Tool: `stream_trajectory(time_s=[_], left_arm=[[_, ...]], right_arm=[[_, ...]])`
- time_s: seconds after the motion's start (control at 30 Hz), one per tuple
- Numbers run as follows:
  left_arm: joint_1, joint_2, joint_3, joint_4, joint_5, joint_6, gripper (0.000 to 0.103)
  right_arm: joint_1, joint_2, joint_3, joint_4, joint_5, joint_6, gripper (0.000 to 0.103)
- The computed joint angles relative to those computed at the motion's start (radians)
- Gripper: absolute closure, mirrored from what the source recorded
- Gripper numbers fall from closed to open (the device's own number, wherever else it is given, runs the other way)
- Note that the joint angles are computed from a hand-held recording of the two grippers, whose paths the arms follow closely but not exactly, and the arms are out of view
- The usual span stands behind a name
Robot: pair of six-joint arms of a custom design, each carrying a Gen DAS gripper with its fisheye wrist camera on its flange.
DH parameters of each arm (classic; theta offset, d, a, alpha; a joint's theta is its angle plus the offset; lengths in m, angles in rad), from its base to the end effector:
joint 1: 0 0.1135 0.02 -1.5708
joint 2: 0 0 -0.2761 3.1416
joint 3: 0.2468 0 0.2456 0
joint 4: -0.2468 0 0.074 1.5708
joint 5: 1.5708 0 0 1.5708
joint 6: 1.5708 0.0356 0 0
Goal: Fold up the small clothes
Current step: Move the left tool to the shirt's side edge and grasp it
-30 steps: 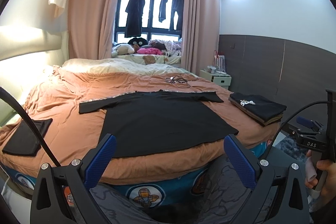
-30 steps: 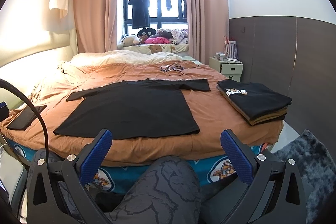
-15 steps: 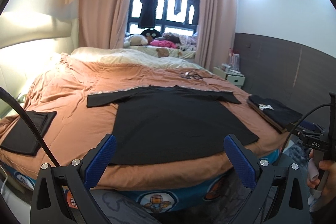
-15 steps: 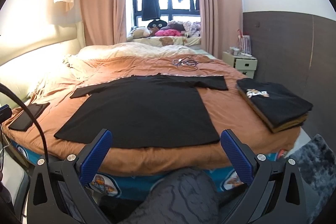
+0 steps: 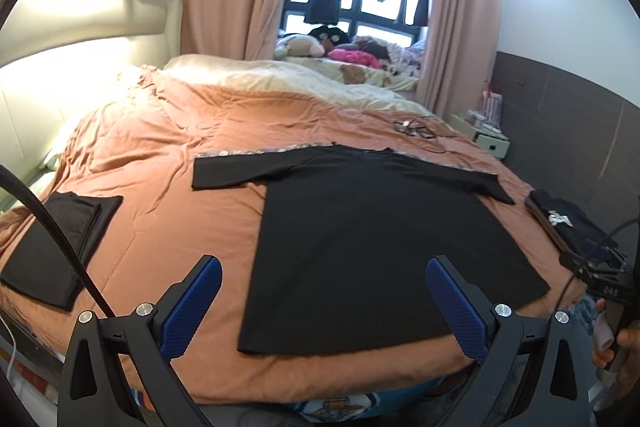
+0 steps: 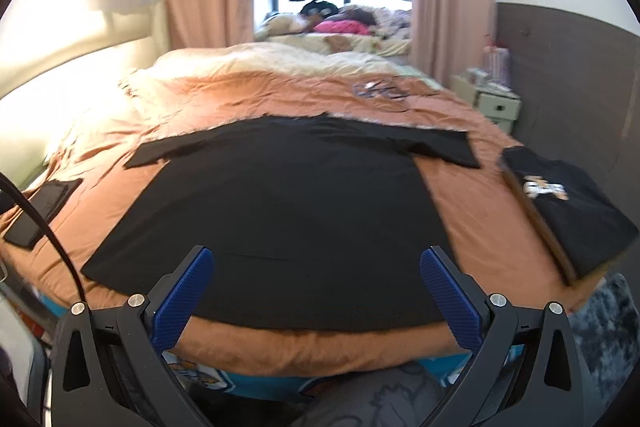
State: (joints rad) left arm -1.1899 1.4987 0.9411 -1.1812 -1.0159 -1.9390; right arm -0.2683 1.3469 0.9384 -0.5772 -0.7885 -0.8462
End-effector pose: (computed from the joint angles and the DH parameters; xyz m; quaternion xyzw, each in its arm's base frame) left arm 0.1093 -0.1915 0.2223 -0.2805 0.8252 0.0764 0.4842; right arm 0.2534 -0.0435 0.2606 -0.3581 0.8158 0.1713 0.4205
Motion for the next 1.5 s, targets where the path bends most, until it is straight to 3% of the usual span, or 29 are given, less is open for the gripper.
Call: stream_trajectory(time_s=[0.17,0.33,0.53,0.67,0.9,1.13,1.27,1.5], left_arm=[[0.142,-0.138,-0.112,0.141,0.024,0.188,0.001],[0.293,-0.279,-0.192,0.254,0.047,0.374,0.003],[0.499,-0.406,-0.261,0.417,0.117,0.619,0.004],[0.659,-0.458,-0.311,0.551,0.19,0.793,0.005],[1.047,-0.487,-0.414,0.824,0.423,1.142,0.019],[1.485,-0.356,-0.461,1.084,0.739,1.399,0.03],[1.661,-0.202,-0.428,1.194,0.894,1.477,0.038],[1.82,0.115,-0.25,1.277,1.075,1.554,0.046]], right_arm=[[0.06,0.083,0.074,0.004,0.019,-0.018,0.0],[0.164,0.167,0.151,0.073,0.076,0.042,0.0],[0.26,0.339,0.354,-0.003,0.115,0.072,0.0],[0.322,0.423,0.458,0.002,0.142,0.122,0.0],[0.448,0.588,0.636,0.01,0.214,0.226,0.0],[0.558,0.746,0.801,0.008,0.28,0.344,0.0],[0.611,0.843,0.9,0.0,0.311,0.39,0.0],[0.691,1.064,1.21,-0.123,0.358,0.437,0.021]])
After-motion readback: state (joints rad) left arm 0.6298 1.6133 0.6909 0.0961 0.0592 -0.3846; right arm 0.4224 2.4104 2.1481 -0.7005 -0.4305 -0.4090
